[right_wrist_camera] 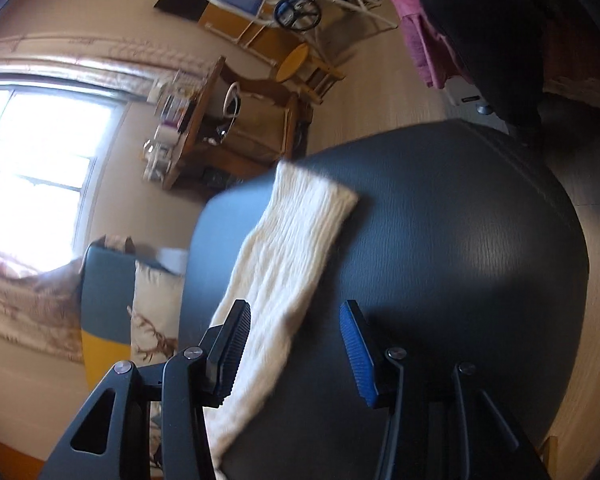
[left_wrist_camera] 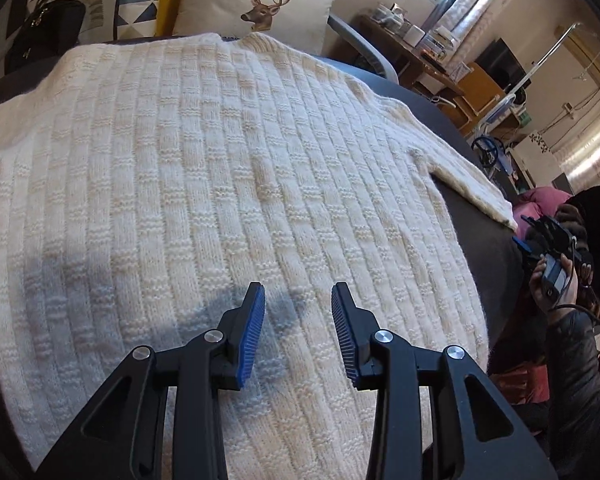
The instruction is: Fold clothes
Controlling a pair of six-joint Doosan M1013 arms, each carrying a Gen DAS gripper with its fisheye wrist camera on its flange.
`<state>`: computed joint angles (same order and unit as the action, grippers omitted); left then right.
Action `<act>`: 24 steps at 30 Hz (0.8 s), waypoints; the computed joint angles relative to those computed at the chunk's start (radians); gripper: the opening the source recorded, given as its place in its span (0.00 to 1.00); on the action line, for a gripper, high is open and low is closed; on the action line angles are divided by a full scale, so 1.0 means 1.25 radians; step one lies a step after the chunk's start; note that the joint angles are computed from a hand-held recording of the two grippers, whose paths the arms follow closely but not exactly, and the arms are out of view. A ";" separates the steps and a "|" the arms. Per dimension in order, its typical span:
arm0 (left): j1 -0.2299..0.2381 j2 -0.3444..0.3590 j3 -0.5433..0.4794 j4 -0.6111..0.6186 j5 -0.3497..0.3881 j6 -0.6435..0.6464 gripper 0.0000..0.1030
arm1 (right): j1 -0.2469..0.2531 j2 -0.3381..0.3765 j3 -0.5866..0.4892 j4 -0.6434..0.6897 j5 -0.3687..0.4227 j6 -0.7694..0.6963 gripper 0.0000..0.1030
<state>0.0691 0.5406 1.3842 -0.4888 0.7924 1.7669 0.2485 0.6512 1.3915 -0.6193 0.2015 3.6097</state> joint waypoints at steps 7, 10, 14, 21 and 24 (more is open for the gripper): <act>-0.003 0.024 -0.033 -0.012 0.035 -0.012 0.37 | -0.021 -0.009 0.010 0.151 -0.002 -0.185 0.49; -0.007 0.032 -0.046 -0.023 0.045 -0.006 0.39 | -0.024 -0.003 0.000 0.213 0.001 -0.264 0.49; -0.013 0.037 -0.055 -0.033 0.052 0.009 0.40 | -0.026 0.003 -0.015 0.277 0.015 -0.371 0.42; -0.015 0.038 -0.057 -0.032 0.070 0.016 0.40 | -0.023 0.014 -0.024 0.241 0.043 -0.347 0.08; -0.015 0.037 -0.055 -0.030 0.068 0.016 0.40 | -0.029 0.013 -0.010 0.330 0.001 -0.404 0.08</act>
<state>0.0498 0.5864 1.3154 -0.5263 0.8769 1.7865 0.2125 0.6674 1.3794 -0.2072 0.2022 3.1043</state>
